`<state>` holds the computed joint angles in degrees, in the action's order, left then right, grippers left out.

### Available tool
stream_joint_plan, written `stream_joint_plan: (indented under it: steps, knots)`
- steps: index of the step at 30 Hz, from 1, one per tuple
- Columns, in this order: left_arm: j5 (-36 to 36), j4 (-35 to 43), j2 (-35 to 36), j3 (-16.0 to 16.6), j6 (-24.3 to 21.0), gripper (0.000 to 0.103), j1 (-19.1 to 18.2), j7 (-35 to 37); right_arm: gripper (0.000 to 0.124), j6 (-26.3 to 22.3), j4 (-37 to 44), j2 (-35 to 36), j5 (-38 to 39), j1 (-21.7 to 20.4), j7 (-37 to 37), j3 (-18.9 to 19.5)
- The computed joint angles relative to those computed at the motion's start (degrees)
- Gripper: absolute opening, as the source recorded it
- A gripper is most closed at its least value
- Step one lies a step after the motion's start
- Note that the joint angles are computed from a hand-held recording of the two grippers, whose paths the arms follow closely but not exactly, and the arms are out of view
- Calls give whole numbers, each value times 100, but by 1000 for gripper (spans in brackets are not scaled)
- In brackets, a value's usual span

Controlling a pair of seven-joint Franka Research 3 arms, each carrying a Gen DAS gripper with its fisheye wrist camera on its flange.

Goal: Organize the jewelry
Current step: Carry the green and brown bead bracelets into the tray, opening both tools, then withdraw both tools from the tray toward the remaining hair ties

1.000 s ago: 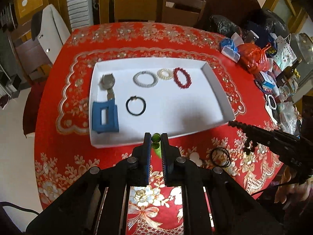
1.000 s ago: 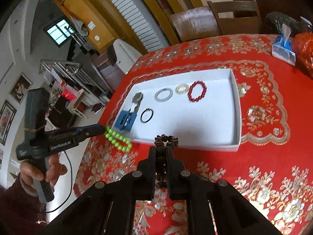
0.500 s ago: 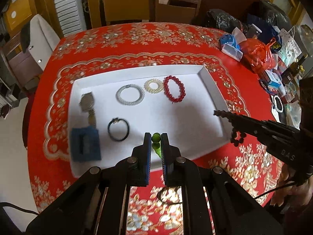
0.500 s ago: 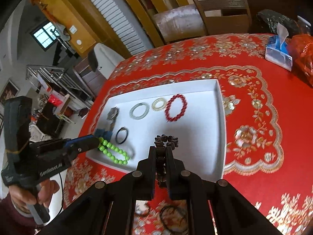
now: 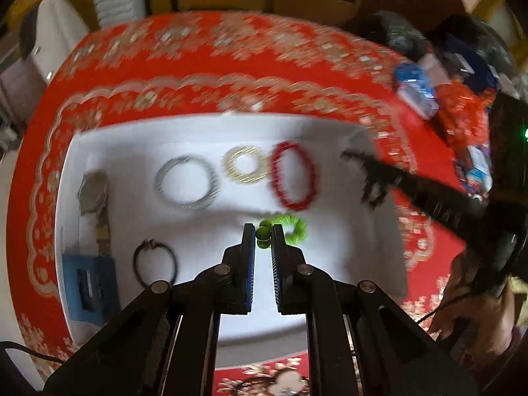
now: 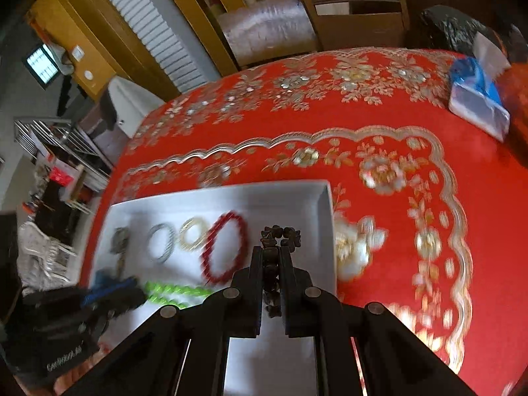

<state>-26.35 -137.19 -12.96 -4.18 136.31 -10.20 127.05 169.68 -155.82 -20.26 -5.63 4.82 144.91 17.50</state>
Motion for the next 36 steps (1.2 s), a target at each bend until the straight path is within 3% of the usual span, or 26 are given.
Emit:
stream_joint_plan:
  steps: [5,11,14,15,16,17,28,36]
  knots:
    - [521,15,326,-32,133,8,266,-561,8,568,196,752,523,516,-727,-587]
    - [594,22,384,-65,216,8,359,-742,12,442,181,658,928,666,-982,-687]
    - [567,-20,299,-60,178,24,347,-743,20,468,-142,213,919,422,-724,-409]
    - [568,-37,263,-60,175,36,336,-736,23,479,-242,72,937,368,-652,-333]
    - [535,-65,215,-45,187,42,323,-696,30,479,-328,-55,970,344,-598,-273]
    - [520,-88,172,-29,203,43,314,-663,37,395,-444,-261,1012,333,-534,-214]
    - [724,-718,-557,183,483,43,199,-657,43,-476,-832,-1571,884,483,537,654]
    - [865,-1325,-1312,538,597,43,154,-419,44,-945,-650,-1612,517,866,1359,990]
